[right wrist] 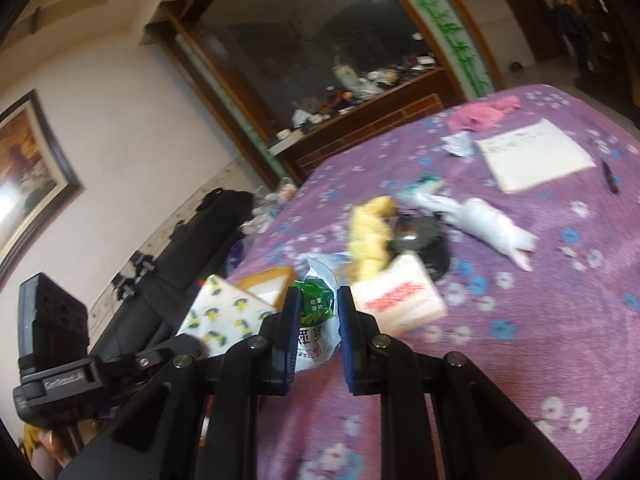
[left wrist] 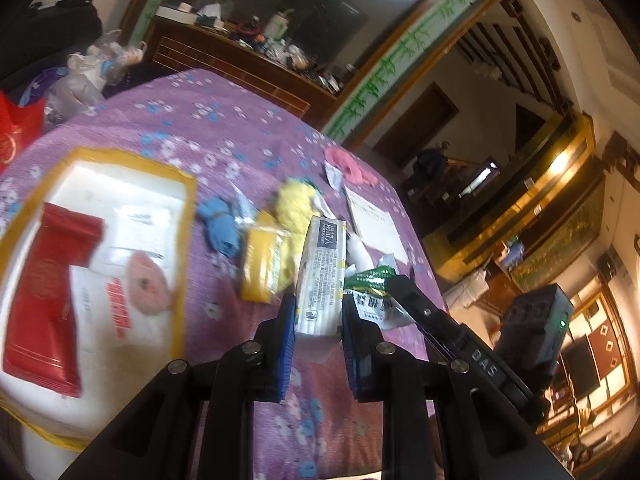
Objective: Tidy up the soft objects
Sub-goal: 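Carry the white tissue pack and green bag over the foam tray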
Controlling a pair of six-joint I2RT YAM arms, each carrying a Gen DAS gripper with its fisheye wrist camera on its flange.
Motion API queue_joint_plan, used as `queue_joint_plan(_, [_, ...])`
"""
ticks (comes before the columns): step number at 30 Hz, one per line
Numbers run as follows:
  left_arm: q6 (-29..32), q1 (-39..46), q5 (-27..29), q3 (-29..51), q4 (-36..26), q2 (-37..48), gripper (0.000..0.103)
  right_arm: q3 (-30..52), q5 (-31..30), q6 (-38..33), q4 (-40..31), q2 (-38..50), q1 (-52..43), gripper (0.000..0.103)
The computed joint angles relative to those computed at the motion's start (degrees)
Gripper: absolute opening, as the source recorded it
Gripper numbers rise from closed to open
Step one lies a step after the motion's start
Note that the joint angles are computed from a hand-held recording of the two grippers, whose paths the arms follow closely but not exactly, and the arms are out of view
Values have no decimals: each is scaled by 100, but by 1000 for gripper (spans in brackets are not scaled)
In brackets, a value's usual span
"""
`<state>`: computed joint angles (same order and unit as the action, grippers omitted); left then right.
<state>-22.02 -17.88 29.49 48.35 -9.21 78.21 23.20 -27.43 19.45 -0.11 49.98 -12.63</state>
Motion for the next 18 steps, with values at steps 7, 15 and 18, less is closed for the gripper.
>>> queue_joint_plan(7, [98, 901, 155, -34, -11, -77, 21, 313, 622, 106, 441, 662, 1381, 17])
queue_joint_plan(15, [406, 1674, 5, 336, 15, 524, 21, 1013, 948, 193, 995, 2244, 2323, 18])
queue_joint_plan(18, [543, 1886, -30, 795, -75, 1072, 21, 1635, 1155, 167, 829, 3015, 2607, 18])
